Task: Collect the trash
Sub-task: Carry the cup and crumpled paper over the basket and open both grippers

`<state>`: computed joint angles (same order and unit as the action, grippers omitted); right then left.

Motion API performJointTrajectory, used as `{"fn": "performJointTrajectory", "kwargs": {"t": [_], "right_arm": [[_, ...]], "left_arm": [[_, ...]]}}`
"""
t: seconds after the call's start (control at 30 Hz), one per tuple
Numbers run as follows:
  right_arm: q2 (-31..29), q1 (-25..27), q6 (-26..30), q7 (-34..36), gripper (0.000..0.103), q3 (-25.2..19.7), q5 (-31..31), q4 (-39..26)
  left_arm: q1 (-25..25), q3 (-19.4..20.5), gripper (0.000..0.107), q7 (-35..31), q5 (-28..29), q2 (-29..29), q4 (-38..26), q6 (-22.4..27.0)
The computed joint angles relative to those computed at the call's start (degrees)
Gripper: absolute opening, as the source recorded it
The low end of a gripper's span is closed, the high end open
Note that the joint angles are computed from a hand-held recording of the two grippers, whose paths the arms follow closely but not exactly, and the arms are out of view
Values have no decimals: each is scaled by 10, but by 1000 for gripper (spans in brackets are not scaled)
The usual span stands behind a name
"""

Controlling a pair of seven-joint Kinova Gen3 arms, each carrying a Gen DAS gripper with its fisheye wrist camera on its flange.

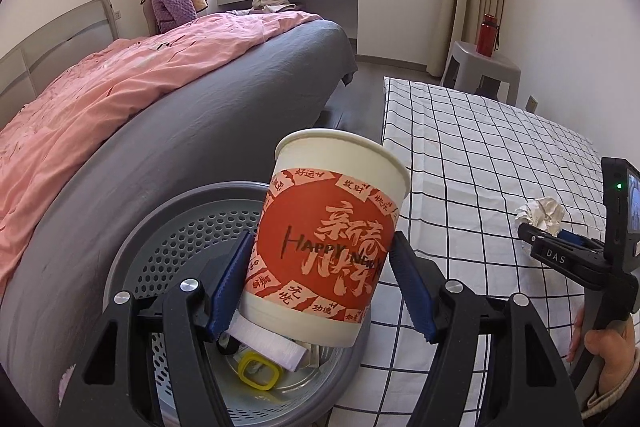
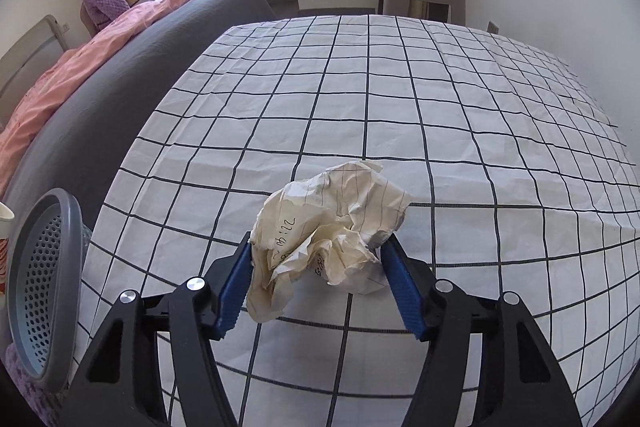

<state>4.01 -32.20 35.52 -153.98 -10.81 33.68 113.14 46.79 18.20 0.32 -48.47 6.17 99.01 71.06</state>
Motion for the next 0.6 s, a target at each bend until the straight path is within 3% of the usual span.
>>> {"fn": "performJointTrajectory", "kwargs": {"t": [0.33,0.6], "right_arm": [[-73,-24,31,-74,61,-73,22,35],[-79,-58,49,-128,61,-131,55,14]], "left_arm": [[-2,17,67,20,6,-32,26,13],[-33,35,67,27,28,-71,76,4]]}}
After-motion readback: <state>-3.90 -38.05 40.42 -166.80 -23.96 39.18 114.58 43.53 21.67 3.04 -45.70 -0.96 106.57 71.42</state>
